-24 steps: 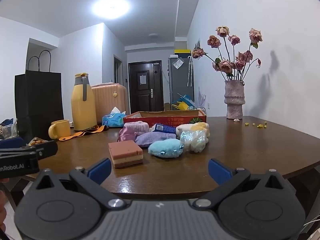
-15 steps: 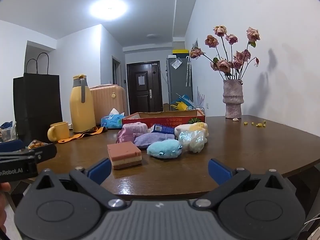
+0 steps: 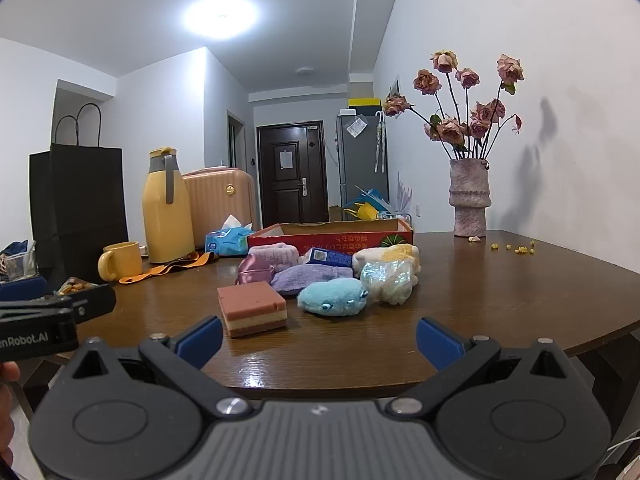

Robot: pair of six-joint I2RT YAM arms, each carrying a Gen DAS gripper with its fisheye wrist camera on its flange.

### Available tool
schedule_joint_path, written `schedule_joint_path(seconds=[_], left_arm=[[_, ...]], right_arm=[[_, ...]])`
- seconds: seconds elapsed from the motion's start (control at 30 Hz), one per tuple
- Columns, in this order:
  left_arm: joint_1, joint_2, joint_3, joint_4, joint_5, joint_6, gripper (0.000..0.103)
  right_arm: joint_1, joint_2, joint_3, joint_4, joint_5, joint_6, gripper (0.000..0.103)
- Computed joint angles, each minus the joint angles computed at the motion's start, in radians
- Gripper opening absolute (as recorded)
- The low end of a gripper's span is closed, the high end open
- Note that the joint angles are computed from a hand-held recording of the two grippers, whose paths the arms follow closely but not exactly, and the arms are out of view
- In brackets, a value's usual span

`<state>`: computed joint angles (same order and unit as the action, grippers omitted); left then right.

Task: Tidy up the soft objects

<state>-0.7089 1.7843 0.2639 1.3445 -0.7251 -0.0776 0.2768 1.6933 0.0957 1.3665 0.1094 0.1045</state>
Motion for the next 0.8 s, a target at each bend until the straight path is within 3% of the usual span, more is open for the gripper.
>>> schedule_joint_path(seconds=[0.8], left_arm=[[0.0, -0.008, -0.005, -0.009, 0.003, 0.001, 0.103]], right_arm=[[-0.008, 0.001, 0.0, -0.001, -0.003, 0.003, 0.103]])
